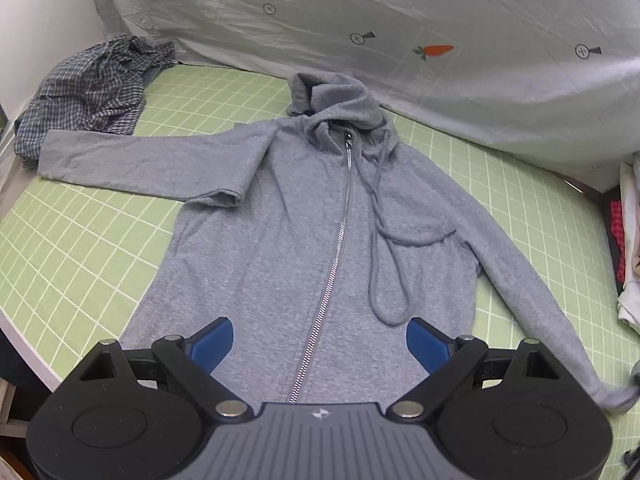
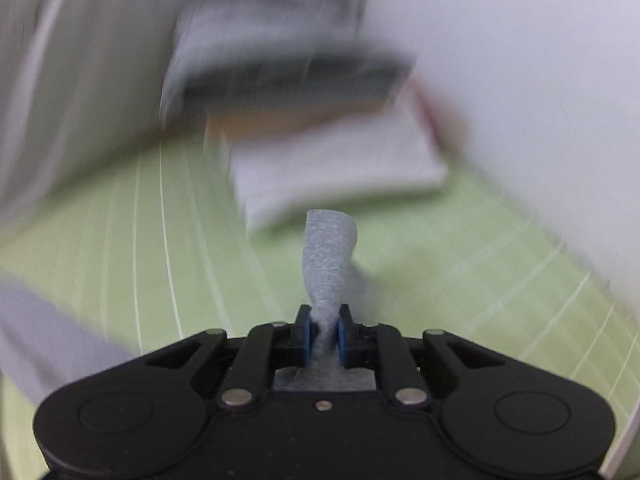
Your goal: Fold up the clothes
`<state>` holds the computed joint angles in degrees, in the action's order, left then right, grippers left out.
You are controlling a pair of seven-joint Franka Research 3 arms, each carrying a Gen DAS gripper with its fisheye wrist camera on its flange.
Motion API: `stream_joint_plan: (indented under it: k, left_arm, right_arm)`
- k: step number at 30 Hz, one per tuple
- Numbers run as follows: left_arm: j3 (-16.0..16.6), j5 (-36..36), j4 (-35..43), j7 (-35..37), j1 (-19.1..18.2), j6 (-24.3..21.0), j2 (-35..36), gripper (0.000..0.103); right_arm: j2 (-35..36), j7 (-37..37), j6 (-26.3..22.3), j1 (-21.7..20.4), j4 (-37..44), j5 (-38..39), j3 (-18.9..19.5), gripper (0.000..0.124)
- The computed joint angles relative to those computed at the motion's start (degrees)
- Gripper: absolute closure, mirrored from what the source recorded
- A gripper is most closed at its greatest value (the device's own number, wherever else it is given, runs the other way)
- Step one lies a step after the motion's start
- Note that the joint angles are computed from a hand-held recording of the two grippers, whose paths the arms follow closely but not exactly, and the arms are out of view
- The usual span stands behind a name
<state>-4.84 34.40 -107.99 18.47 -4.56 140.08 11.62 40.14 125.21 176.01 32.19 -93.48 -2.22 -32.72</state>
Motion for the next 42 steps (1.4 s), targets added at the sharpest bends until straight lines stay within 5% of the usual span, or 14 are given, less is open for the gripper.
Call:
stream_joint_plan:
  k: [3,6,11,16,20,21,25,29,32,35,37,38,40,42]
  left_arm:
    - [-0.2,-0.8,-0.5,0.5,0.2,0.8,-0.3,0.01]
    - [-0.3,-1.4,-0.8,1.3,0.2,1.0,-0.3,0.01]
    - [-0.4,-2.7,-2.0,1.6,0.3,1.9,-0.8,0.01]
    - [-0.5,-3.3,-3.1,1.7,0.4,2.5,-1.4,0.01]
    - [-0.8,-4.4,-3.9,2.7,0.5,3.6,-1.7,0.01]
    - [-0.8,-4.5,-4.3,2.9,0.6,4.0,-2.0,0.01]
    - [-0.8,-4.4,-5.8,2.6,0.6,5.2,-2.9,0.01]
    - [-0.4,-2.6,-8.0,-0.8,0.6,6.7,-4.4,0.01]
    - [-0.4,-2.2,-10.0,-3.0,1.1,8.0,-5.8,0.01]
    - [-0.5,-3.0,-11.5,-2.6,1.9,8.0,-7.0,0.01]
    - [-0.4,-2.3,-12.6,-3.4,2.3,7.8,-8.1,0.009]
    - [-0.4,-2.0,-13.1,-3.8,2.6,7.7,-8.6,0.009]
    - [-0.2,-2.7,-14.3,-3.0,3.4,8.5,-9.5,0.009]
    - [0.0,-3.2,-15.5,-1.8,4.4,9.4,-10.3,0.009]
  right_arm:
    - [-1.1,1.7,13.4,4.5,-5.7,2.3,-7.0,0.111]
    - [-3.0,0.6,17.0,6.0,-10.4,5.6,-8.2,0.11]
    - [-6.1,-0.2,3.5,5.6,-14.9,10.6,-4.2,0.09]
    - [-8.5,6.5,0.9,5.0,-17.9,12.4,-2.5,0.055]
    - [-9.0,11.5,-1.3,2.1,-17.0,12.8,-0.2,0.053]
    - [-8.9,12.8,-1.1,1.4,-16.9,13.0,0.4,0.055]
    - [-10.2,10.3,2.8,-3.0,-17.7,9.8,4.6,0.116]
    - [-10.5,9.2,12.0,6.4,-22.2,11.1,-5.6,0.118]
    - [-9.8,6.7,5.3,10.9,-22.0,12.6,-10.2,0.115]
    - [-8.4,5.6,-4.1,13.2,-20.0,8.0,-12.3,0.099]
    - [-6.9,8.3,-5.5,18.7,-20.3,3.6,-17.5,0.052]
    - [-6.1,9.7,-6.1,21.5,-20.4,1.5,-20.0,0.042]
    - [-5.6,11.8,-5.5,25.1,-20.9,-1.5,-23.0,0.033]
    - [-7.3,11.2,-3.9,24.4,-20.8,-3.3,-20.9,0.024]
